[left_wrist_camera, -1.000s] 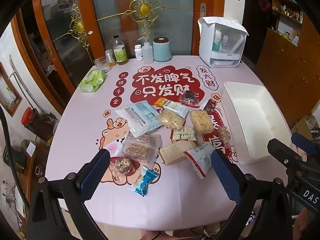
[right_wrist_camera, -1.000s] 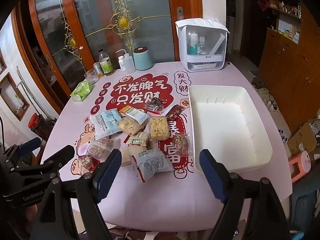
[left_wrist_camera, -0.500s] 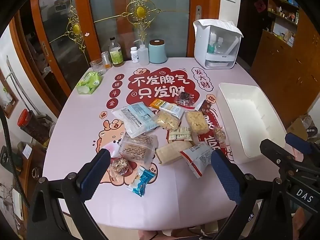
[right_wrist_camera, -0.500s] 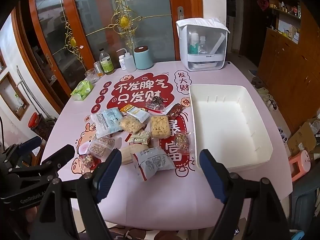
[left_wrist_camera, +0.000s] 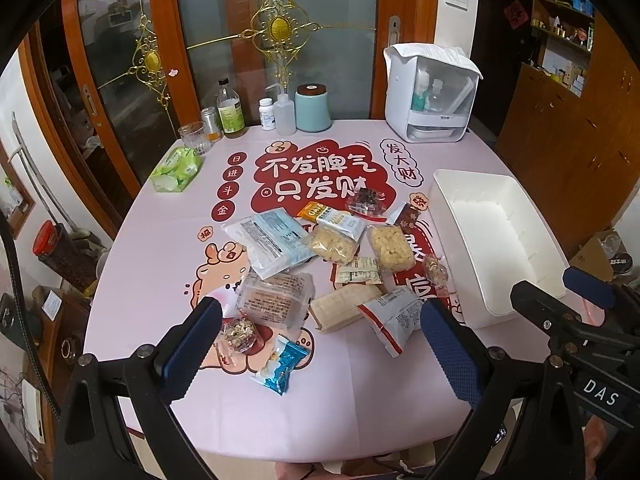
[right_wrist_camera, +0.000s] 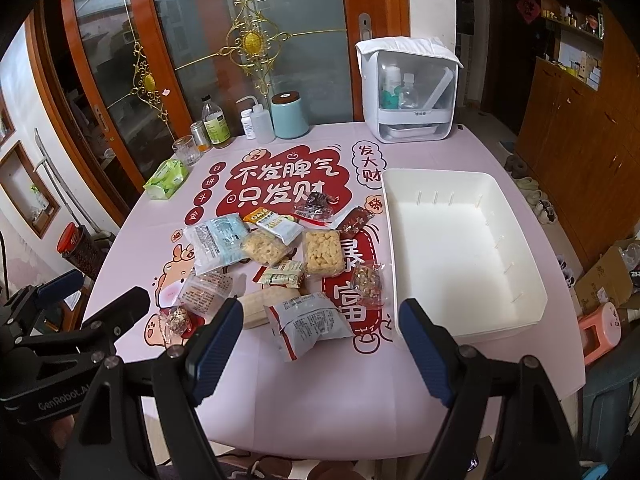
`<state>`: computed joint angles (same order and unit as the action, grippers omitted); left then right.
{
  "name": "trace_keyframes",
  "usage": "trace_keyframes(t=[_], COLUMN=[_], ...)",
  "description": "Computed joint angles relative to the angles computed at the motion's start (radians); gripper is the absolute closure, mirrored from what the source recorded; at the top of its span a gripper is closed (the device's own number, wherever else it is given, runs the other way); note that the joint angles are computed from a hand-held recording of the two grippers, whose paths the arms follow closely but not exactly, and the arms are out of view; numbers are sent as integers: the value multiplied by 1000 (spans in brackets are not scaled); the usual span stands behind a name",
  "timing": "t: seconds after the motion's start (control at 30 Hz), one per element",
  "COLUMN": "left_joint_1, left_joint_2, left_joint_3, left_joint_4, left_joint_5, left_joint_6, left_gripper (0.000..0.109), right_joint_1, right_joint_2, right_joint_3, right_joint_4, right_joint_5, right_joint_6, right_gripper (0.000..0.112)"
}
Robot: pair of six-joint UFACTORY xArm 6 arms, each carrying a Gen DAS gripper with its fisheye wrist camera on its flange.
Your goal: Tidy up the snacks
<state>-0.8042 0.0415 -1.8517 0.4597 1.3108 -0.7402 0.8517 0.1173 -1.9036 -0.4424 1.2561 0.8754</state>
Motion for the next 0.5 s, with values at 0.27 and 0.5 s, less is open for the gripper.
trace_keyframes(t=[0.27,0.5], left_joint_1=[-3,-3], left_joint_2=[-5,-11], left_joint_3=[6,16], left_joint_4=[6,3], left_joint_5=[18,24], left_joint_6=[8,7], left_gripper=[9,9], right_joint_1=[8,15], right_joint_2=[17,30], right_joint_3=[-27,-51], right_joint_4=[-23,-59], right_joint_5=[30,73], right_joint_6=[-5,0], right_gripper=[31,31])
